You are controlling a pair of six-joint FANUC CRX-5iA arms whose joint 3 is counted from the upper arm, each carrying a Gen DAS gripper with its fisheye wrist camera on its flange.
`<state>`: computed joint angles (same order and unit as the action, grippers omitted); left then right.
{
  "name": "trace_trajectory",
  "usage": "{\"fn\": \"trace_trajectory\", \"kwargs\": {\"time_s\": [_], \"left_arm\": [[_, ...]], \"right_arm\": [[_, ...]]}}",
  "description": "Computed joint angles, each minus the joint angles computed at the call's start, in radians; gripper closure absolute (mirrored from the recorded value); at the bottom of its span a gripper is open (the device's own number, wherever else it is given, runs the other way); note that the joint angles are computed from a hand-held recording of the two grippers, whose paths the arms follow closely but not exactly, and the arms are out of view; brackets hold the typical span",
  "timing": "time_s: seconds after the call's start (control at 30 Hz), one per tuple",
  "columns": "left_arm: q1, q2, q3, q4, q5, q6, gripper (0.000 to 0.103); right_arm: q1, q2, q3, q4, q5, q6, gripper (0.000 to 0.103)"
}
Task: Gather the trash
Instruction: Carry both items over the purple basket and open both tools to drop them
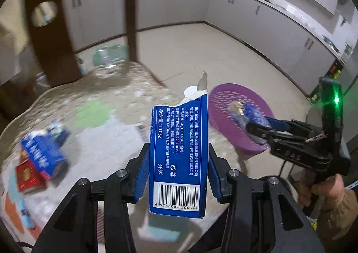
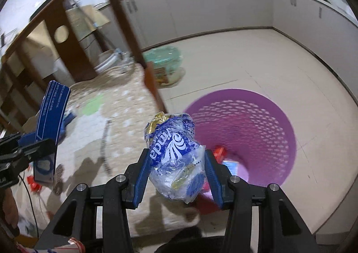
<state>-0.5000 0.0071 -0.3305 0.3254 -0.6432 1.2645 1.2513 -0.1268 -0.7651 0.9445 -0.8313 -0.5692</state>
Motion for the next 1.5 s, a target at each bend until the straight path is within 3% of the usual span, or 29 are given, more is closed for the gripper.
{"fn": "trace_trajectory", "kwargs": {"time_s": [0.47, 0.77, 0.93, 1.1, 1.27, 1.5], "left_arm": [[-0.123, 0.299, 0.261, 0.044, -0.047, 0.095, 0.058], [-0.137, 0.381, 0.344, 0.069, -0.07, 0.108, 0.057], [-0.145, 0.391, 0.355, 0.066, -0.065, 0.098, 0.055], [-0.138, 0.369, 0.325, 0.066, -0.043, 0.087, 0.041], [-0.122, 0.33, 0.276, 0.109, -0.031, 0.077, 0.039], [-0.104, 0.215, 0.167, 0.086, 0.001, 0.081, 0.038]], "right_arm": [[-0.126, -0.064, -0.143, 0.042, 0.076, -0.062, 0.051], [-0.153, -0.092, -0.18, 0.077, 0.079, -0.082, 0.051], [-0.151, -0.089, -0.178, 0.082, 0.065, -0.08, 0.048], [-0.169, -0.081, -0.188, 0.127, 0.065, -0.132, 0.027], [-0.125, -0.104, -0.188, 0.104, 0.006, -0.143, 0.027], [-0.056, -0.108, -0.153, 0.073, -0.068, -0.136, 0.027]]}}
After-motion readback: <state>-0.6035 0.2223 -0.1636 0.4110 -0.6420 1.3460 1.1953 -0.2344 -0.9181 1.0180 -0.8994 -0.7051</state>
